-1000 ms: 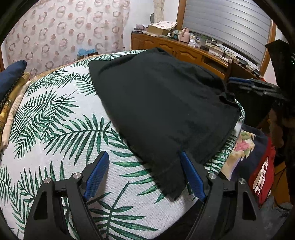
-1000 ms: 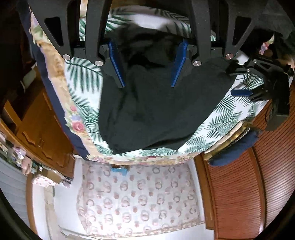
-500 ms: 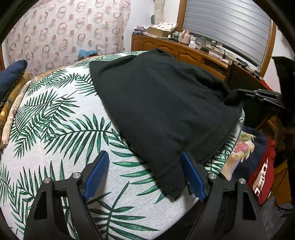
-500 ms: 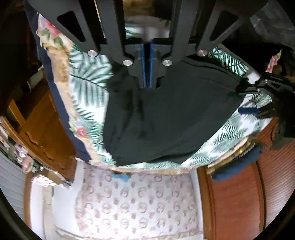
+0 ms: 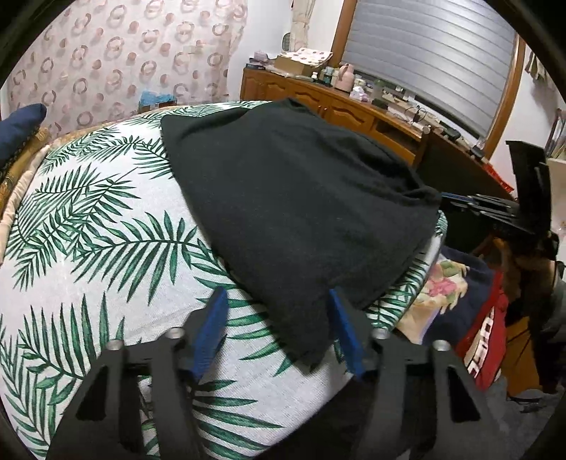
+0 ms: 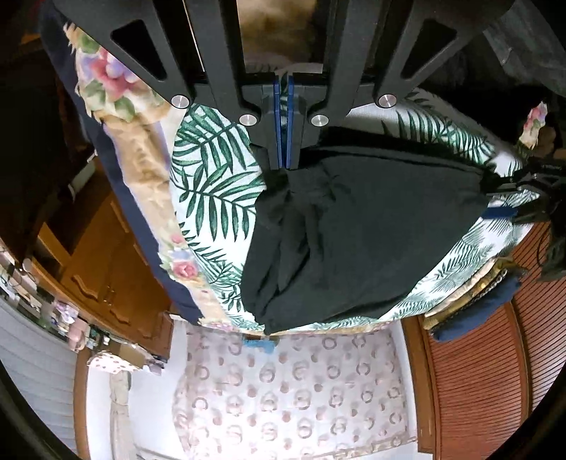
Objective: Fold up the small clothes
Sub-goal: 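Close the left tool on the hem beside the right tool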
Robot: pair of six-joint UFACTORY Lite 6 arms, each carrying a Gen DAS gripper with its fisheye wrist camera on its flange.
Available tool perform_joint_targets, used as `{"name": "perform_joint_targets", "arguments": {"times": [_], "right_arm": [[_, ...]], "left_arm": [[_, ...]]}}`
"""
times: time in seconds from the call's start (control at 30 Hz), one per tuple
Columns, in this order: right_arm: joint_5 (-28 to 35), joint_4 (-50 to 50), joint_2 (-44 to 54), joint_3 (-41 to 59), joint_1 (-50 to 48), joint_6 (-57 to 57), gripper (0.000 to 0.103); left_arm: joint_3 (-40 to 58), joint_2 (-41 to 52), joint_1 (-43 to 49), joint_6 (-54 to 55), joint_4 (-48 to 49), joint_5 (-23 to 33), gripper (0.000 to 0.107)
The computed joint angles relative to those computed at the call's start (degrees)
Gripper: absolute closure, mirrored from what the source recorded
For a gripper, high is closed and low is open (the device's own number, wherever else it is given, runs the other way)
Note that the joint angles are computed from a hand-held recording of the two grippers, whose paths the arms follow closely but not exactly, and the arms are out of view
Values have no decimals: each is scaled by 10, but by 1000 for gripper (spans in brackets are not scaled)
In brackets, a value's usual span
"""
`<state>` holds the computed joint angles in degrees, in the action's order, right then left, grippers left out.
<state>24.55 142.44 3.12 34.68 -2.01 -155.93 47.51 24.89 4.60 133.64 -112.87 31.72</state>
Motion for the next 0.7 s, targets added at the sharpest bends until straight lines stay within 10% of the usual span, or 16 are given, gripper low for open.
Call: {"name": "perform_joint_targets", "arguments": {"times": [0.13,0.7], "right_arm": [[28,-21,28,13,-12,29,46],[43,-40,105,57,-7,68,46]], "left_arm": [[-10,-4,-5,7,-4,6,64],[-26,-12,-16,42,-47,4,61]]}}
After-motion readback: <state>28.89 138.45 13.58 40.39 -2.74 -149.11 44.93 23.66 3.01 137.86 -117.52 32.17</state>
